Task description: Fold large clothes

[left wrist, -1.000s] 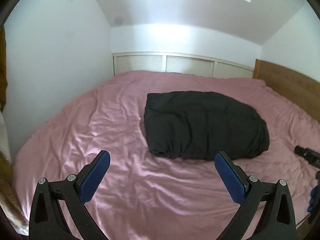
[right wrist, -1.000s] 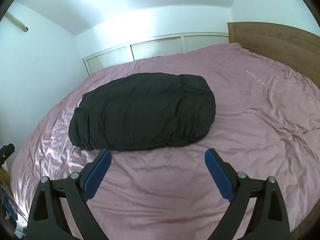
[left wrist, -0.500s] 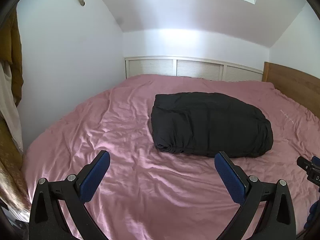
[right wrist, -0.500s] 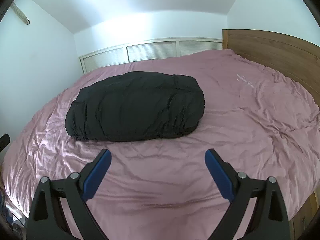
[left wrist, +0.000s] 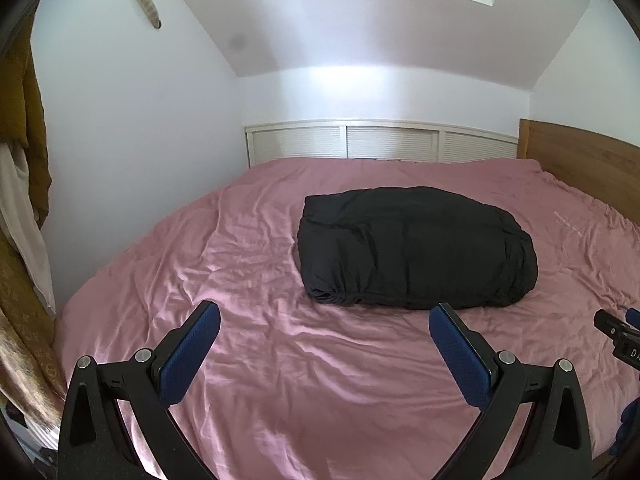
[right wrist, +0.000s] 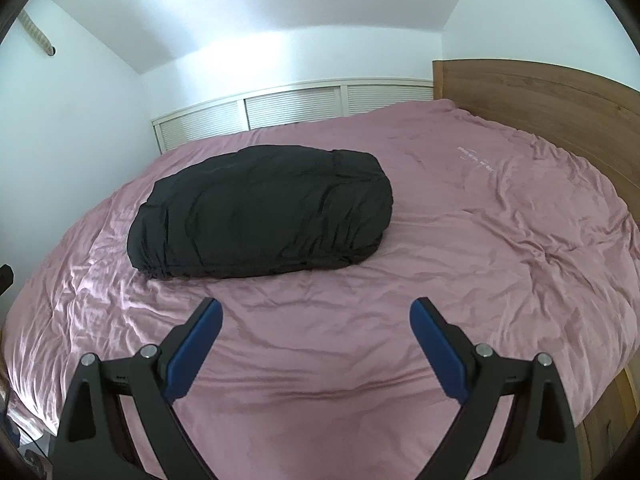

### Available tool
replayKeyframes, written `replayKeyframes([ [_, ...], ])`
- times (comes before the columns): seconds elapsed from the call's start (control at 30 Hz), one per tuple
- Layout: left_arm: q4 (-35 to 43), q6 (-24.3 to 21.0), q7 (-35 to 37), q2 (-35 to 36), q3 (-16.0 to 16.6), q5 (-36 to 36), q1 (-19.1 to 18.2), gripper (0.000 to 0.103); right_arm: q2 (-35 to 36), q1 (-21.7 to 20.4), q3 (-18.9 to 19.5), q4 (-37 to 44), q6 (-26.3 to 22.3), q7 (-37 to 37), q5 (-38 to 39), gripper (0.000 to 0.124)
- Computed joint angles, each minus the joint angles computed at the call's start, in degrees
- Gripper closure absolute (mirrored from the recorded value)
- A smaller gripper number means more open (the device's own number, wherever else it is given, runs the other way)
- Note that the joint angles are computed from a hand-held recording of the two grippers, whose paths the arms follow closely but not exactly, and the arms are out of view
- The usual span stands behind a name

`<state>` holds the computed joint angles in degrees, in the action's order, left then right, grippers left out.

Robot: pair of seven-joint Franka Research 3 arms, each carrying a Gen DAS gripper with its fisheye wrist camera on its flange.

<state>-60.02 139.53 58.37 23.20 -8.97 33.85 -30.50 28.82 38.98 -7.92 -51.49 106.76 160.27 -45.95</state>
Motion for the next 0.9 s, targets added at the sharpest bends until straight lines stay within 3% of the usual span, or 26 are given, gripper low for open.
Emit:
replayKeyframes([
  [0.57, -5.4, 2.6, -1.1, -3.2, -1.1, -0.2, 0.5, 0.001, -6.8, -1.3, 3.2, -10.2, 1.0, 3.9, -3.8, 0.028],
  [0.9, -4.7, 0.5, 0.4, -2.7, -1.8, -1.6, 0.9, 0.001, -8.9, -2.2, 4.5, -13.5, 1.0, 5.4, -4.7, 0.028],
])
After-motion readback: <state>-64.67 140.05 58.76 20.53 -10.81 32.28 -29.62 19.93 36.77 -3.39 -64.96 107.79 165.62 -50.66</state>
